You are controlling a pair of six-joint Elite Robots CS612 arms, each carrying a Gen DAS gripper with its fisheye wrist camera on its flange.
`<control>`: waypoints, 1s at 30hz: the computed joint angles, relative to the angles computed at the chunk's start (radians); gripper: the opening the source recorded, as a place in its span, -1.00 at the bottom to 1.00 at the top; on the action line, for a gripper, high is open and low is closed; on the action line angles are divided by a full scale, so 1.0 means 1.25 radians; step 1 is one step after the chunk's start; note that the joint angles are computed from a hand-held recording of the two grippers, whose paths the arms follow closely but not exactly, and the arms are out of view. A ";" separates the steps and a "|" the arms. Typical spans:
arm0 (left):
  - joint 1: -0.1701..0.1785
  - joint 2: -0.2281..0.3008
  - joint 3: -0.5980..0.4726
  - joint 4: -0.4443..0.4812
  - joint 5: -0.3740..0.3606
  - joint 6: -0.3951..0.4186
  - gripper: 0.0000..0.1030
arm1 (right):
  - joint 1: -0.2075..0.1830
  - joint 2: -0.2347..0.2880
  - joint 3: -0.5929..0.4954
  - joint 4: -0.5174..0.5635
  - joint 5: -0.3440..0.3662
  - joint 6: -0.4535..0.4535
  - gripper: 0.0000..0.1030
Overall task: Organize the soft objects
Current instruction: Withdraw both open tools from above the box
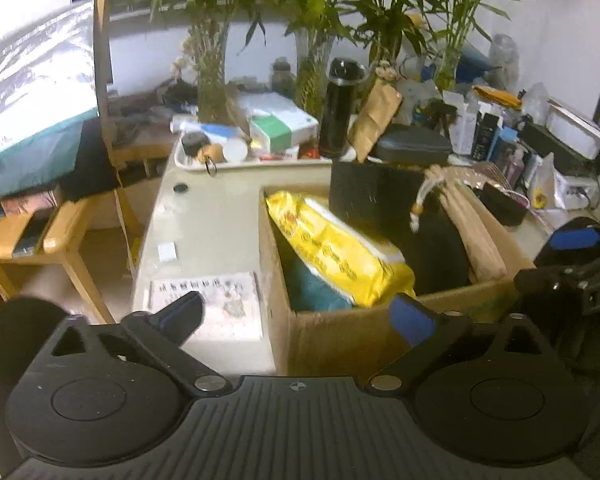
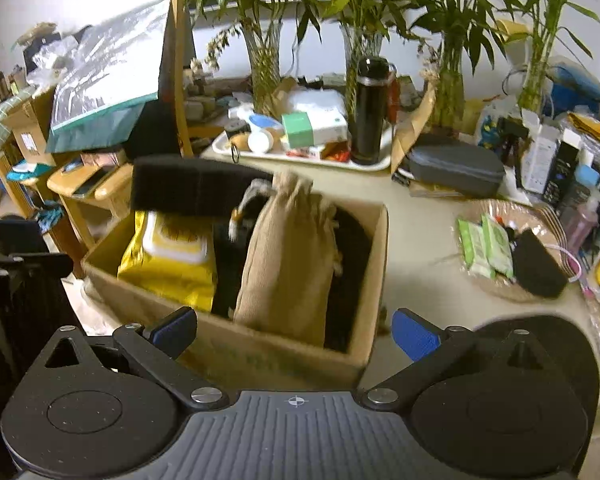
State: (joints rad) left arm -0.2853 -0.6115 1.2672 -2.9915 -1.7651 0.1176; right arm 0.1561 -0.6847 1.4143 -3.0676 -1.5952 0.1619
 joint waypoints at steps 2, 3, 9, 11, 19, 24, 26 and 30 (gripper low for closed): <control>0.001 -0.002 0.008 -0.001 -0.014 0.002 1.00 | 0.006 -0.002 0.005 0.012 -0.012 0.002 1.00; 0.001 -0.003 0.012 -0.005 -0.015 0.006 1.00 | 0.009 -0.002 0.005 0.022 -0.022 0.003 1.00; -0.007 -0.006 0.023 0.000 0.017 0.018 1.00 | 0.023 0.003 0.001 0.062 -0.042 0.015 1.00; -0.009 -0.006 0.023 0.008 0.024 0.029 1.00 | 0.027 0.005 -0.002 0.072 -0.052 0.013 1.00; -0.016 -0.011 0.029 0.034 0.044 0.060 1.00 | 0.036 0.004 -0.005 0.095 -0.102 0.030 1.00; -0.017 -0.010 0.027 0.041 0.050 0.059 1.00 | 0.037 0.004 -0.006 0.100 -0.111 0.026 1.00; -0.017 -0.010 0.026 0.045 0.052 0.054 1.00 | 0.037 0.003 -0.006 0.100 -0.110 0.026 1.00; -0.016 -0.009 0.024 0.049 0.049 0.048 1.00 | 0.037 0.004 -0.007 0.102 -0.110 0.026 1.00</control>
